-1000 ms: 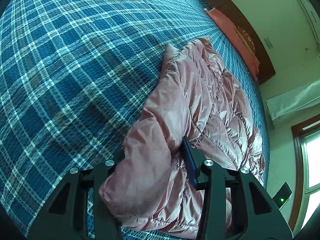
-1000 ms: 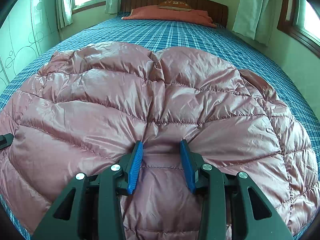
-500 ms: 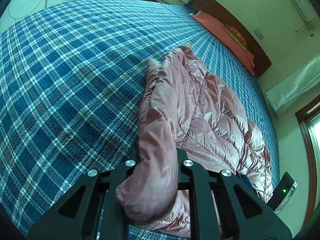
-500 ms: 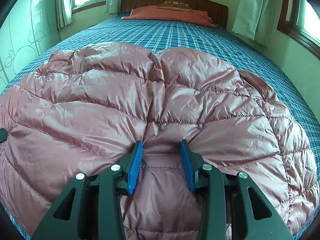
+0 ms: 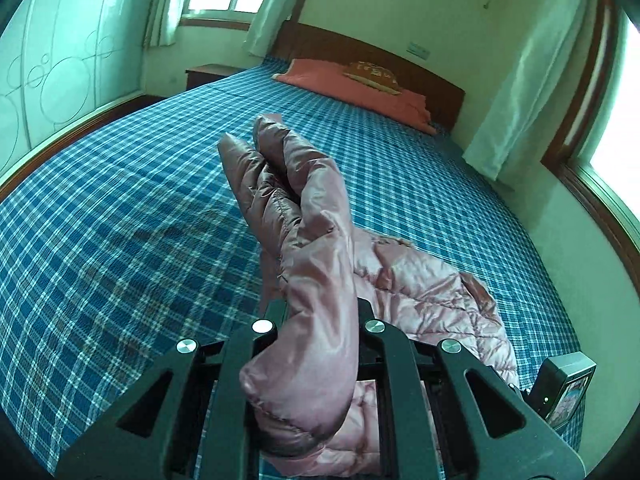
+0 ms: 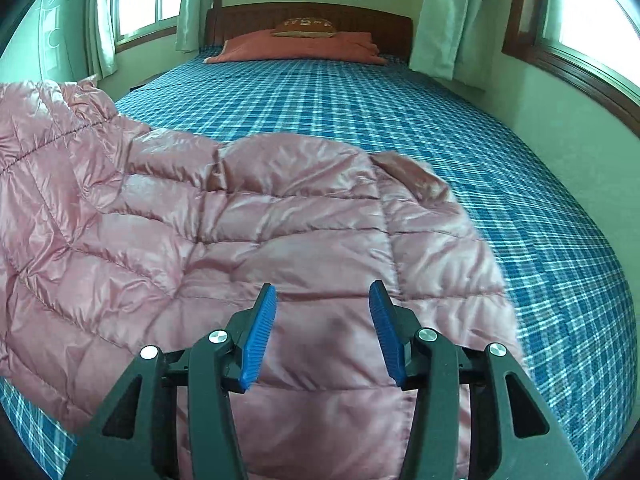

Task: Fold large clothes

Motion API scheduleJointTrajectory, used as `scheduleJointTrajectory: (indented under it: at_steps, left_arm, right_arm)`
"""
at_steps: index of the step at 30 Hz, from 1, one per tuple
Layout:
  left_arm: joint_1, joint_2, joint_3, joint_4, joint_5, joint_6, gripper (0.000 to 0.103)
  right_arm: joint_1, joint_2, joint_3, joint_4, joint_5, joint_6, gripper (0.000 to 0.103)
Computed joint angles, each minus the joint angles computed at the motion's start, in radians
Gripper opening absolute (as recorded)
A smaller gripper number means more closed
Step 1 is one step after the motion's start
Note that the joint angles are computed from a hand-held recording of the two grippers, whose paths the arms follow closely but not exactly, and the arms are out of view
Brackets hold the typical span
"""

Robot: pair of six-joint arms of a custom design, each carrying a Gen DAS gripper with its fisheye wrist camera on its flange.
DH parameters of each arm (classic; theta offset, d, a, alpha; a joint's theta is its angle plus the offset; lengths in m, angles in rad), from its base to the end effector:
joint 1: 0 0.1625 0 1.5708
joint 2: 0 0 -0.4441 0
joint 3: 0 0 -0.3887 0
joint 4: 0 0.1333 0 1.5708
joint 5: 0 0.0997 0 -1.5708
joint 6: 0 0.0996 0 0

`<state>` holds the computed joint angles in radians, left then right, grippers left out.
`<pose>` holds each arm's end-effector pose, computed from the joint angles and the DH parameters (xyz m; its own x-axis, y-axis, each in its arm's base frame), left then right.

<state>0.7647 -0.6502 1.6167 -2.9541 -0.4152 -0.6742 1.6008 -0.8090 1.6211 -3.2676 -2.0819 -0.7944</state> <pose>-0.3366 -0.6340 0.1151 -0.8389 -0.3682 -0.4009 0.1742 0.5161 -0.8386 0.1057 -0.7015 0.2239 -0.6053 -0.2050 0.7691 -0.6434 0.6949 -0.3211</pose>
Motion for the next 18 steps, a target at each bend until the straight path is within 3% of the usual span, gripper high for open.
scheduleJointTrajectory:
  at_steps: [9,18]
  left_arm:
    - [-0.016,0.240,-0.310,0.121,-0.073,0.189,0.012]
    - [-0.003,0.411,-0.518,0.347,-0.195,0.167,0.012]
  right_arm:
    - [-0.106,-0.089,-0.016,-0.006,-0.033,0.028,0.050]
    - [-0.172,-0.127,-0.020,0.022,-0.050,0.047,0.050]
